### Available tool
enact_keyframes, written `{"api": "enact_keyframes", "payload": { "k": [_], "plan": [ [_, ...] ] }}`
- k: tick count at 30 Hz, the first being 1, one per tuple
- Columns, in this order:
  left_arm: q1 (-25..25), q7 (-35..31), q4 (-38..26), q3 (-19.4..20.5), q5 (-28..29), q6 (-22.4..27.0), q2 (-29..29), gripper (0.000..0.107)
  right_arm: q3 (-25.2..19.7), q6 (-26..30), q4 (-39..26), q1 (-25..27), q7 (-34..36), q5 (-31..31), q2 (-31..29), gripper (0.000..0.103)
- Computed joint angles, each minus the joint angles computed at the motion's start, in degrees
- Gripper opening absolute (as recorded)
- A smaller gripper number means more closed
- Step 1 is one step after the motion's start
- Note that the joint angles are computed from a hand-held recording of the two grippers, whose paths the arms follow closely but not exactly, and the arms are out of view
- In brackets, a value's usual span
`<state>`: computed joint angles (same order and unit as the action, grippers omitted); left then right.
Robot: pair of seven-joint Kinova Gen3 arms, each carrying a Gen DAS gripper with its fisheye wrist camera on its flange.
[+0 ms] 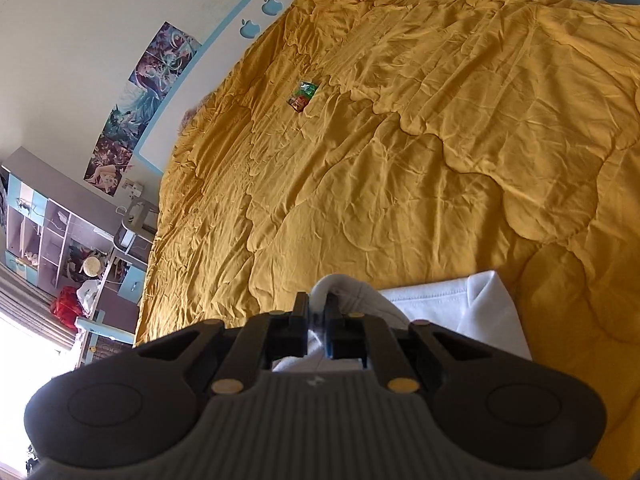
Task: Fold small clothes
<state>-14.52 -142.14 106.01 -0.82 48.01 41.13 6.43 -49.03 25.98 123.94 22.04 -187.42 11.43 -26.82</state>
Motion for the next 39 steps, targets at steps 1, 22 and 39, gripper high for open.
{"api": "enact_keyframes", "payload": {
  "k": [1, 22, 39],
  "plan": [
    [0.6, 1.8, -0.9, -0.1, -0.7, 0.1, 0.7, 0.004, -1.1, -0.1, -0.2, 1.6, -0.6, 0.1, 1.1, 0.002],
    [10.3, -25.8, 9.7, -18.9, 10.6, -1.5, -7.1, 0.06, -1.0, 1.8, 7.6, -8.3, -2.0, -3.7, -10.3, 0.061],
    [-18.9, -17.8, 14.0, -25.4, 1.5, 38.1, -1.5, 0.06, -13.8, 22.3, 5.3, -14.9, -34.1, -33.3, -51.0, 0.053]
  ]
}}
